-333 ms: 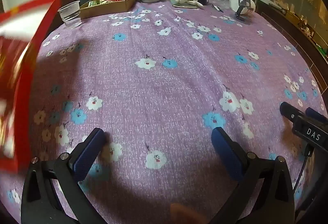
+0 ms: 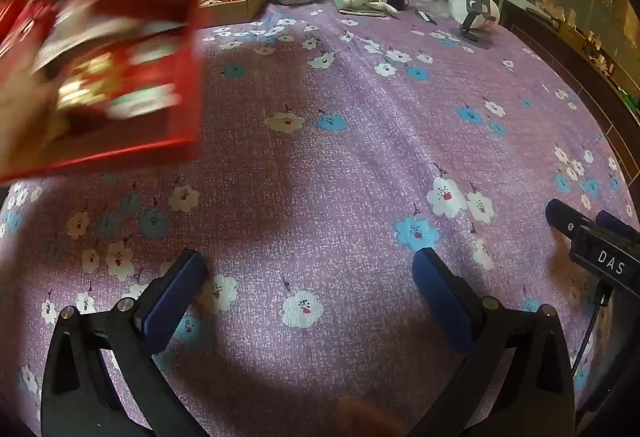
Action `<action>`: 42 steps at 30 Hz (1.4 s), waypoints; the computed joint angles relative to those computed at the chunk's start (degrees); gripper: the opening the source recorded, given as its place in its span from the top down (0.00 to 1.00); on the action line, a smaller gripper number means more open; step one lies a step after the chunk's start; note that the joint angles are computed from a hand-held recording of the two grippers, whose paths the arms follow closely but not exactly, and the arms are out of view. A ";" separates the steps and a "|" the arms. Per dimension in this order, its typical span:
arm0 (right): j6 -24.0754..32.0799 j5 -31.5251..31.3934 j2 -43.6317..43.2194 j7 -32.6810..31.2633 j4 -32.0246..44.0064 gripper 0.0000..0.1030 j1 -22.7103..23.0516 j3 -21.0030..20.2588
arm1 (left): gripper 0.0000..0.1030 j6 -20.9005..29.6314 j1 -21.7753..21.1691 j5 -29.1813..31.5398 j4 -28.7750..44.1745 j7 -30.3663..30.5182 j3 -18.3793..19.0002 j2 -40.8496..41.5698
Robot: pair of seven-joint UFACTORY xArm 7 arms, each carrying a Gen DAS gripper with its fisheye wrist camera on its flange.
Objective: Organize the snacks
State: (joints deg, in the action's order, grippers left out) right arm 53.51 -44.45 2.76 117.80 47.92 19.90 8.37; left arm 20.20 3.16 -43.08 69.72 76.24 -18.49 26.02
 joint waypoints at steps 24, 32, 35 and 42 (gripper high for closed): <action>-0.05 -0.15 0.35 0.24 0.19 0.00 0.11 -0.03 | 0.00 0.74 0.03 1.93 0.67 -1.79 0.29 0.33; 0.04 -0.05 0.12 0.03 0.13 0.00 0.09 -0.08 | 0.00 0.49 0.16 1.63 0.45 -1.47 0.15 0.37; 0.02 -0.03 0.10 0.01 0.12 0.00 0.07 -0.08 | 0.00 0.47 0.12 1.68 0.43 -1.52 0.16 0.36; 0.02 -0.02 0.08 -0.02 0.11 0.00 0.05 -0.07 | 0.00 0.49 0.10 1.81 0.57 -1.66 0.17 0.47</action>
